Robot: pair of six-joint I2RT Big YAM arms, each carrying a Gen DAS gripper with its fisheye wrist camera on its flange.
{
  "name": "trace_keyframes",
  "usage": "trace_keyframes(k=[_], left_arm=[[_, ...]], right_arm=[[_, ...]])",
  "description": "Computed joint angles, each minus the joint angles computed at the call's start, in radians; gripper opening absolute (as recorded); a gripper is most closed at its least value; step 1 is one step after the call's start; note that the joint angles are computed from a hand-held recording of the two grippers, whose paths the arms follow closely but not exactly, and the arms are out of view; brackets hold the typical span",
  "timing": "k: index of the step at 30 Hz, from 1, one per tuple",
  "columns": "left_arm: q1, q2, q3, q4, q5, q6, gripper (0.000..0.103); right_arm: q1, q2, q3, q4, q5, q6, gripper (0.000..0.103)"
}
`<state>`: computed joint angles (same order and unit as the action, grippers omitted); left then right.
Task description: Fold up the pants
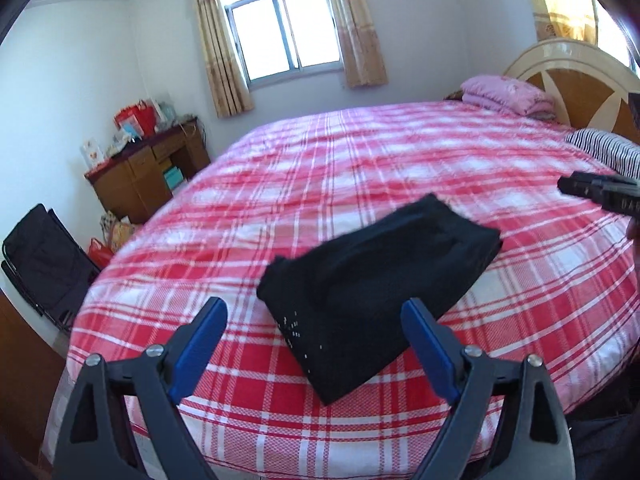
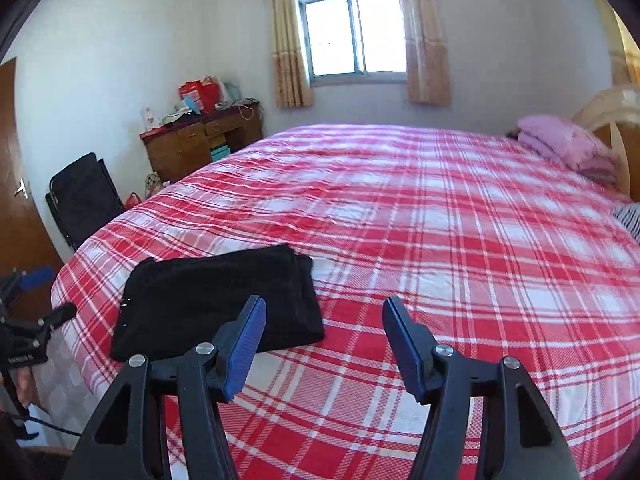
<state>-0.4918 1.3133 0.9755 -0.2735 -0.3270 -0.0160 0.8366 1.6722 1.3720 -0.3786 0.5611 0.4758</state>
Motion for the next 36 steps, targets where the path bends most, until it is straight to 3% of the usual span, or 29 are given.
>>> trace_keyframes(k=[5, 8, 11, 36], left_arm=[[-0.002, -0.093, -0.040, 0.088, -0.017, 0.000, 0.100], [-0.001, -0.125, -0.062, 0.144, -0.030, 0.001, 0.103], [0.006, -0.141, -0.064, 0.158, -0.031, -0.020, 0.103], [0.006, -0.137, -0.073, 0.156, -0.046, -0.033, 0.103]], right_arm=[[0.065, -0.029, 0.010, 0.050, 0.050, -0.083, 0.063], [0.097, -0.048, 0.010, 0.081, 0.079, -0.125, 0.069], [0.119, -0.055, 0.013, 0.096, 0.106, -0.151, 0.071], [0.122, -0.061, 0.003, 0.107, 0.122, -0.136, 0.071]])
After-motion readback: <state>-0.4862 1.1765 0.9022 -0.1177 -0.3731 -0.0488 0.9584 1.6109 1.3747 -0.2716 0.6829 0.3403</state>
